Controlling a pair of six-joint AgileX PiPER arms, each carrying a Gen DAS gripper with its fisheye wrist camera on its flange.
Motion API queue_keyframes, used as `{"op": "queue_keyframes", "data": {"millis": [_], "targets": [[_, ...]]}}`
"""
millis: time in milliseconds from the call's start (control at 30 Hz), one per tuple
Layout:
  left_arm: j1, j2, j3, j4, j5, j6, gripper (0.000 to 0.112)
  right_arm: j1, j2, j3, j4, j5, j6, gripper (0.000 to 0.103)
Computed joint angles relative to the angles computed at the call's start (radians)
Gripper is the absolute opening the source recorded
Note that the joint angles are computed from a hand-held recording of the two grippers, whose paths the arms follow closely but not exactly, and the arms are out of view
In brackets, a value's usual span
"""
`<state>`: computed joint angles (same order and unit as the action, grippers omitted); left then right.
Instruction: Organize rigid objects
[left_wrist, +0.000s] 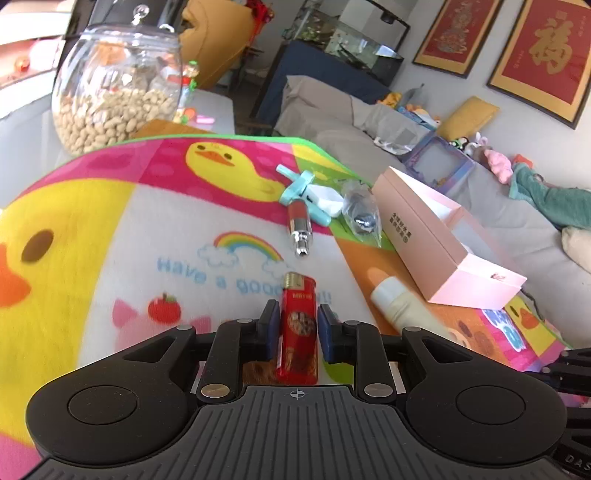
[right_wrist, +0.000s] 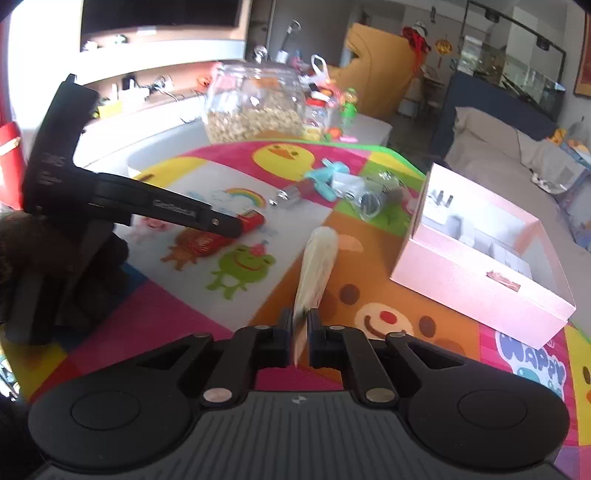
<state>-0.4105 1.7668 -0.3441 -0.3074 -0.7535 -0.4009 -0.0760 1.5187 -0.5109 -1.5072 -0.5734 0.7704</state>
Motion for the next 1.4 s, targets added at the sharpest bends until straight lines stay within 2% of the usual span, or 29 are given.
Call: {"op": "queue_keyframes", "data": {"millis": [100, 167, 233, 333, 533, 700, 833, 933, 1067, 1167, 1267, 1400], "targets": [[-0.089, -0.034, 0.000, -0.155, 0.044, 0.150, 0.025, -0.020, -0.021, 0.008, 0.034, -0.026, -0.022, 0.023], [-0.146, -0.054, -0.006, -0.252, 0.075, 0.255, 0.026, -0.013, -0.002, -0.014, 0.071, -0.041, -0.026, 0.042], [-0.209, -0.066, -0.023, -0.392, 0.100, 0.400, 0.026, 0.004, 0.036, -0.044, 0.090, -0.051, -0.025, 0.047], [-0.271, -0.073, -0.053, -0.561, 0.123, 0.558, 0.027, 0.063, 0.111, -0.110, 0.071, -0.021, 0.021, 0.047], [-0.304, -0.075, -0.081, -0.693, 0.146, 0.688, 0.027, 0.133, 0.234, -0.164, 0.160, 0.011, -0.053, 0.047], [-0.278, -0.096, -0.120, -0.785, 0.216, 0.794, 0.027, 0.083, 0.250, -0.190, -0.008, -0.010, 0.112, 0.046], [-0.281, -0.111, -0.183, -1.018, 0.273, 1.038, 0.027, 0.080, 0.243, -0.188, 0.040, 0.003, 0.071, 0.046], [-0.306, -0.110, -0.213, -1.157, 0.277, 1.205, 0.027, 0.113, 0.268, -0.229, 0.060, 0.028, 0.076, 0.046], [-0.301, -0.108, -0.224, -1.194, 0.282, 1.226, 0.027, 0.165, 0.309, -0.287, 0.009, 0.055, 0.146, 0.044], [-0.294, -0.111, -0.227, -1.209, 0.292, 1.235, 0.027, 0.152, 0.284, -0.289, -0.105, 0.032, 0.271, 0.032], [-0.317, -0.104, -0.220, -1.188, 0.263, 1.203, 0.027, 0.088, 0.210, -0.220, -0.105, -0.004, 0.253, 0.025], [-0.368, -0.085, -0.206, -1.145, 0.197, 1.126, 0.026, -0.083, 0.112, -0.144, -0.158, -0.085, 0.258, 0.023]]}}
